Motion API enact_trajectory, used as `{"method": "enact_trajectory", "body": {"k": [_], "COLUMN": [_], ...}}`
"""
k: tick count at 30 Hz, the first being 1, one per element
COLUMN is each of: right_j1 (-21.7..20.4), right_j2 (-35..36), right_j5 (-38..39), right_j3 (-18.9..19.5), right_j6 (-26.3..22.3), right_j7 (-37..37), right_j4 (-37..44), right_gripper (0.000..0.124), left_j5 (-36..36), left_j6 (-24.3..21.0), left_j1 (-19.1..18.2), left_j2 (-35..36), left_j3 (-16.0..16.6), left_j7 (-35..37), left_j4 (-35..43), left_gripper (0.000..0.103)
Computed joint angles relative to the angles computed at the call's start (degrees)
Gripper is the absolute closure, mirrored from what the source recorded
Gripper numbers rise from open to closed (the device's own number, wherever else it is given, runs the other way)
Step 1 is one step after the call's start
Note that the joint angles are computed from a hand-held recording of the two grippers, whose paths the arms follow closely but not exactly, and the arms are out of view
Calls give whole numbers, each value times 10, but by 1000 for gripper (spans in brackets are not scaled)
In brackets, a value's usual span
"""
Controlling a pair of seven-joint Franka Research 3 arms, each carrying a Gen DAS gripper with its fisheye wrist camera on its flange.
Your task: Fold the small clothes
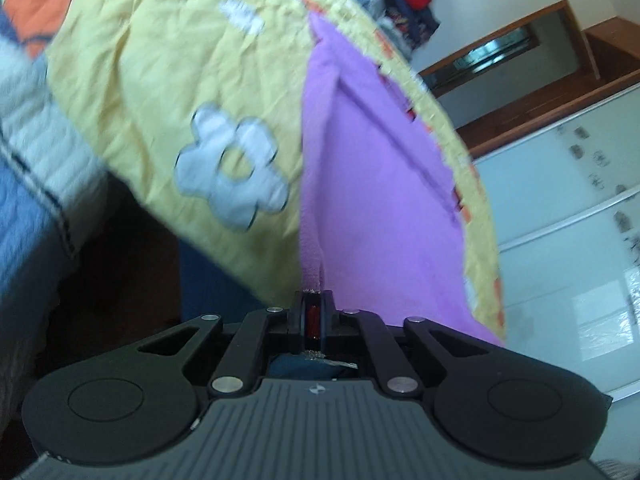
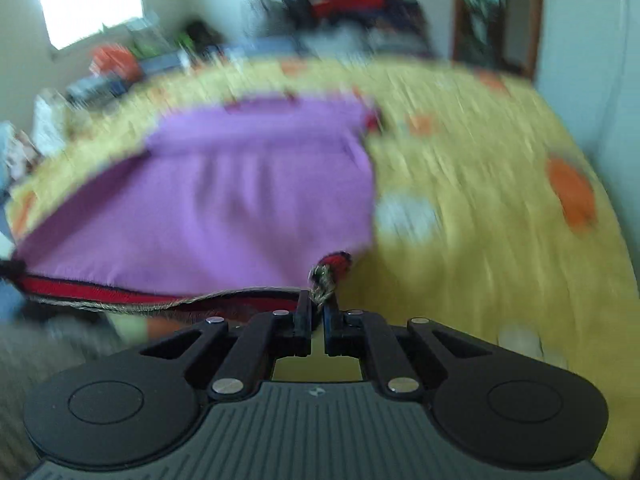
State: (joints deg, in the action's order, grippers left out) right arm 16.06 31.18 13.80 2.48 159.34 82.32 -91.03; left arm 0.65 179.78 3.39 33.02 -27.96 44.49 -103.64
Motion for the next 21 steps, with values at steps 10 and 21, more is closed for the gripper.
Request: {"method": "enact_trajectory", "body": {"k": [10, 21], "right_j1": [-118, -135], "right_j2": [19, 73], "right_j5": [204, 354], "right_j3": [130, 162], "right_j6": [56, 52], "right_j7": [-108, -175], "right_j4": [-30, 18], "right_gripper": [39, 120], "left_j5": [-4, 48], "left_j6": [9, 82], "left_j1": [-2, 55], "left_j2": [28, 49], "left_j3": [3, -38], "left_j7": [-9, -70], "left_j4": [0, -15], "left_gripper": [99, 99]}}
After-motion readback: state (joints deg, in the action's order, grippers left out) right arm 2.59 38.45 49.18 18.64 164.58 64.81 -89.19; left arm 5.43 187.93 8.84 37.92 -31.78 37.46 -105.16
